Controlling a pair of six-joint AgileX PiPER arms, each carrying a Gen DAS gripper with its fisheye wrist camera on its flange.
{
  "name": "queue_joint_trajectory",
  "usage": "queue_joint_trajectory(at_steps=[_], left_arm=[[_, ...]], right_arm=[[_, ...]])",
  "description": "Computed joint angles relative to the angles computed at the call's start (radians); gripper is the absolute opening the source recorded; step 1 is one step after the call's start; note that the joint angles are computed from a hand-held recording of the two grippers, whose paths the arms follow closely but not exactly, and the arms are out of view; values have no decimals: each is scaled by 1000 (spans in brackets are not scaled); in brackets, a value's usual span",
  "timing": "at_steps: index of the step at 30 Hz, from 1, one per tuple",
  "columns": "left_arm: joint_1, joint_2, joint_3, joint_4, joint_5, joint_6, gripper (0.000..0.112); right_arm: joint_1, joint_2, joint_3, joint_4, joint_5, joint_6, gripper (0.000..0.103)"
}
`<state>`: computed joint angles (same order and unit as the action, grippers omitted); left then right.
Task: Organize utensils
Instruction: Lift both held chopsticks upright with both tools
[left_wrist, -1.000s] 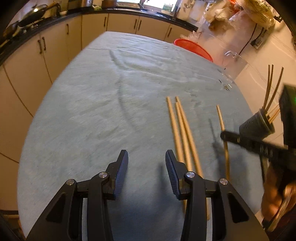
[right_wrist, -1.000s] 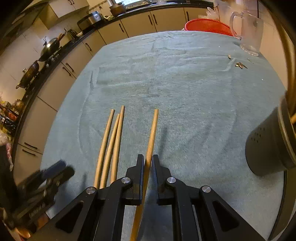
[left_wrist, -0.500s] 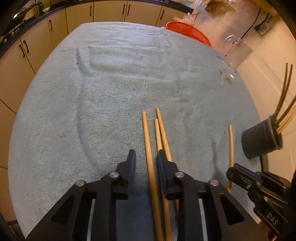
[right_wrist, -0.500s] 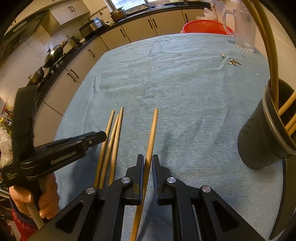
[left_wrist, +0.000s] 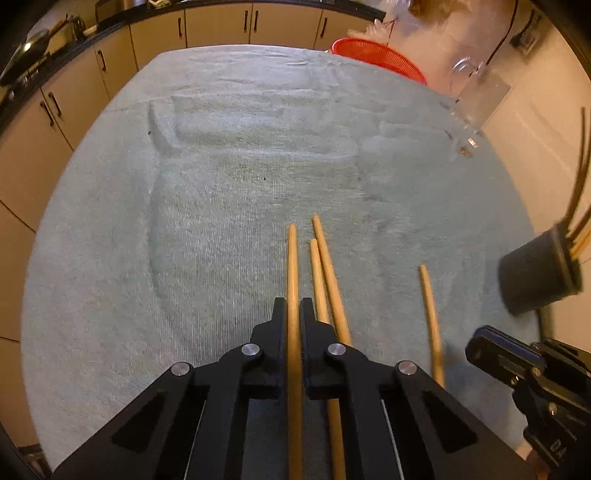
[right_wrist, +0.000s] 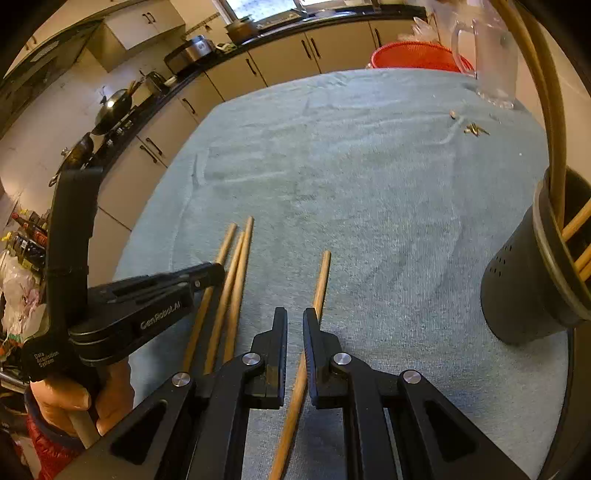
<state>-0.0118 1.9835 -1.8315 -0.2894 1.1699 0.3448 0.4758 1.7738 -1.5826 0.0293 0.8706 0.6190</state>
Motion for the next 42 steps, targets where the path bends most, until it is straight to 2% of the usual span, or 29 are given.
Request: queue_joint_trajectory(at_steps=[2,5,8,13,18,22,24,25,28,30,34,40,42], left_arm=[[9,-26,31,-7,-26,8,6],[32,-51,41,-41,-20,28,6],[38,-53,32,-48,-16,29,6],[50,-43,25,-49,-5,34,6],[62,-41,30,-64,-7,40,6],[68,-30,21,-71,-5,43,6],[70,-30,22,-74,-5,46,6],[71,-32,23,-78,-6,49,6],[81,-57,44,-99,-11,64,6],[94,-84,58,-118,-12,80,6],[127,-169,98,-182,-10,122,6],[185,-317,186,-279,-9,211,6],[193,-357,204,-299,-7,224,6]], right_arm=[[3,-4,-2,-14,5,9,10],[-8,16,-26,-26,46,44,10],[-51,57,-53,48,83,10,11],[-61,103,-88,73,111,-4,13],[-45,158,-158,66,155,-2,17],[-14,197,-219,3,200,20,17],[6,222,-266,-38,242,23,15],[11,229,-277,-43,249,17,9],[1,212,-249,-10,209,0,8],[3,156,-187,-6,138,-5,8],[28,52,-116,-56,47,32,8],[120,-144,45,-265,-121,183,8],[149,-193,90,-344,-150,251,8]])
